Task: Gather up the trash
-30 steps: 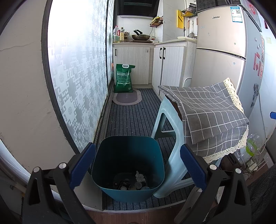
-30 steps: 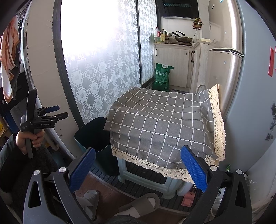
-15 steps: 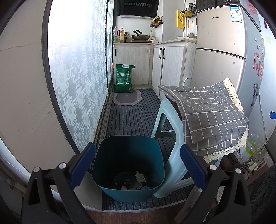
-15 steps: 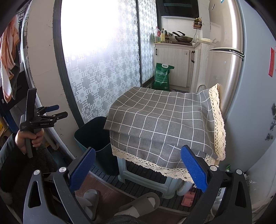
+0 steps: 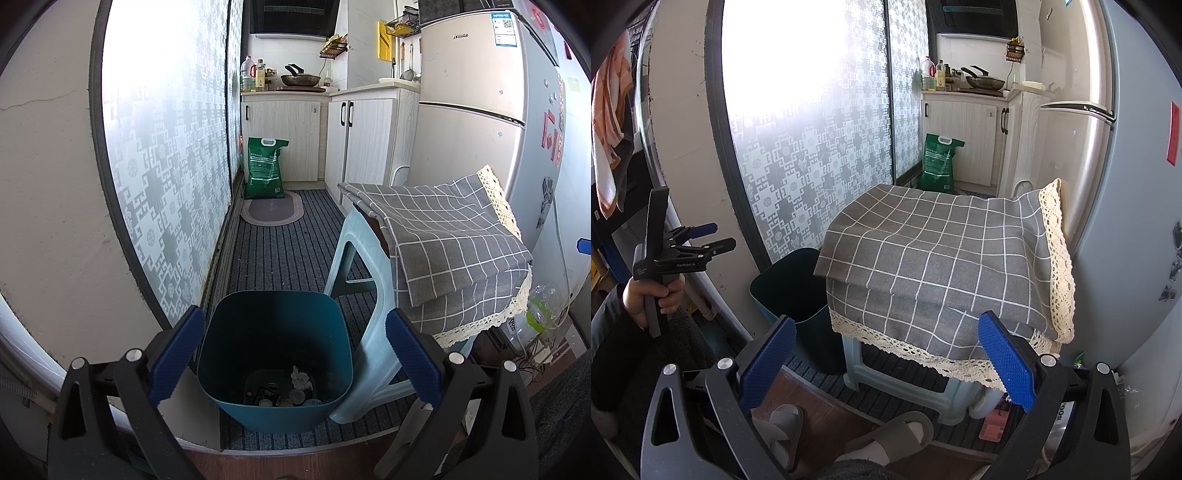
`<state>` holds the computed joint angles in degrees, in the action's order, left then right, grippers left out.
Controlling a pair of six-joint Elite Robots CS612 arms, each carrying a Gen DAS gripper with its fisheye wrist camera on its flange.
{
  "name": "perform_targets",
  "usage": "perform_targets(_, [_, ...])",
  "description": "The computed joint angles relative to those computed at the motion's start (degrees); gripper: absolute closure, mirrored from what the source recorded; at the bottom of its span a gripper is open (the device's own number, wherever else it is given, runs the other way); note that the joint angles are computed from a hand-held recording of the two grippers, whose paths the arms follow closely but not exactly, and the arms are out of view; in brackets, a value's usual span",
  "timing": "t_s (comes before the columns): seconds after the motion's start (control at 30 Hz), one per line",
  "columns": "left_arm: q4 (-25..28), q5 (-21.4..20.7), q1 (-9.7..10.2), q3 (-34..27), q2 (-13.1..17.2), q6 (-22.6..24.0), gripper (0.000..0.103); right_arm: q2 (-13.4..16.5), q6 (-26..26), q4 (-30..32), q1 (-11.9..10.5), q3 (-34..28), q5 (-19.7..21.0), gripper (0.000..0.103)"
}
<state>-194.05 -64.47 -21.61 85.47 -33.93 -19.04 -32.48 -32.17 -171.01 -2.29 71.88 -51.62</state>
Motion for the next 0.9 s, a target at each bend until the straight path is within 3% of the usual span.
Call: perform_targets(0.9, [0.8,0.4,0.08,0.1,-0.1,-1.0,0.003,-0.1,-0.5,0.0,-0.1,0.3,-0.1,0.003])
